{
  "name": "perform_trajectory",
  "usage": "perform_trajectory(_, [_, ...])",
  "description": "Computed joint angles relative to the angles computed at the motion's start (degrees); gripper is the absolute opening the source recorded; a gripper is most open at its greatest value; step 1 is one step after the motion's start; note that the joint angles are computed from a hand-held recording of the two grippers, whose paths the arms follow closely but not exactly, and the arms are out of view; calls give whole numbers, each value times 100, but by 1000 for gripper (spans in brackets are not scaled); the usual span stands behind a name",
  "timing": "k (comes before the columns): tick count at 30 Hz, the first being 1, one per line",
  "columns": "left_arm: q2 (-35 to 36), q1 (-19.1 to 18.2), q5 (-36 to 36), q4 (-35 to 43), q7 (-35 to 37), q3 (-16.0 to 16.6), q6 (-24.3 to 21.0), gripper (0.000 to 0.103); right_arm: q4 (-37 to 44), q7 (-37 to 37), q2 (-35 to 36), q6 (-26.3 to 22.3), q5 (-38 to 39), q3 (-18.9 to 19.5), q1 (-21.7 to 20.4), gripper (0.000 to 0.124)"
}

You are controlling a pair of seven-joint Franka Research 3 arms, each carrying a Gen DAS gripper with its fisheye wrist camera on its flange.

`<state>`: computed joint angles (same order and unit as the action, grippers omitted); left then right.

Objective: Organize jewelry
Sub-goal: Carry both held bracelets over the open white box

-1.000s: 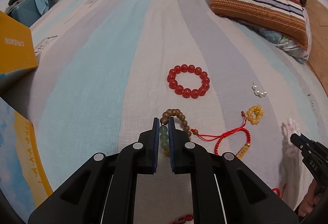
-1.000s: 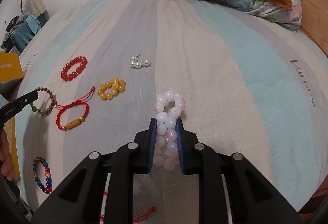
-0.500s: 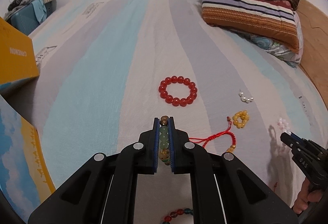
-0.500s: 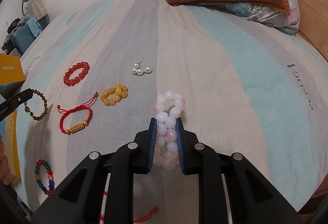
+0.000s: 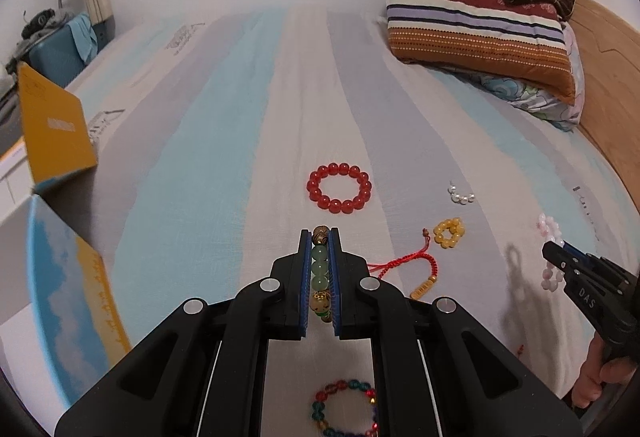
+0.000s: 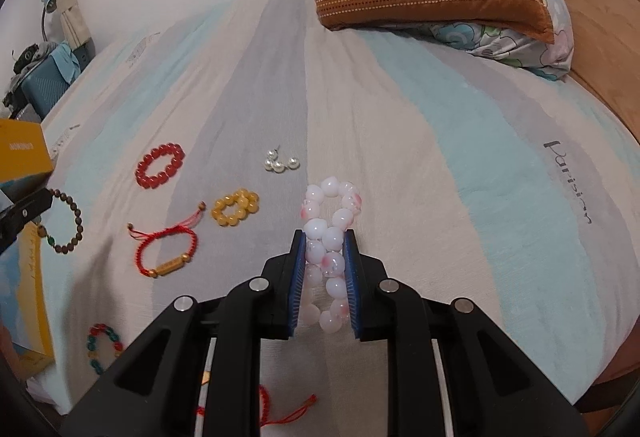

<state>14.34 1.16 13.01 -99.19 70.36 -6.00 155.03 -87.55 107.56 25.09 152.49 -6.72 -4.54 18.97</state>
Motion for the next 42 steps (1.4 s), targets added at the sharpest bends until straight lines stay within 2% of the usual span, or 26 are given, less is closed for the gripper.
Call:
perform_trajectory(7, [-456,7,-14,-324,-34,11,-100,8,-127,88,-261,-110,-208,4,133,18])
perform_trajectory(10, [-651,28,-74,-489,-5,2,-142,7,-105,182,-338,-297,-319,24,204,18])
perform_trajectory(21, [-1759,160,68,-1555,-155,155,-92,8,-319,403,-743,-388,-592,279,431,18])
perform_trajectory(29, [-2626,409,108,-2270,-216,353,-121,8,-240,487,-883,-429,-794,475,697,18])
perform_trajectory(42, [-3664,1014,219,-3149,-256,746,-254,8,596,364,-525,-670,-919,726,1380,18])
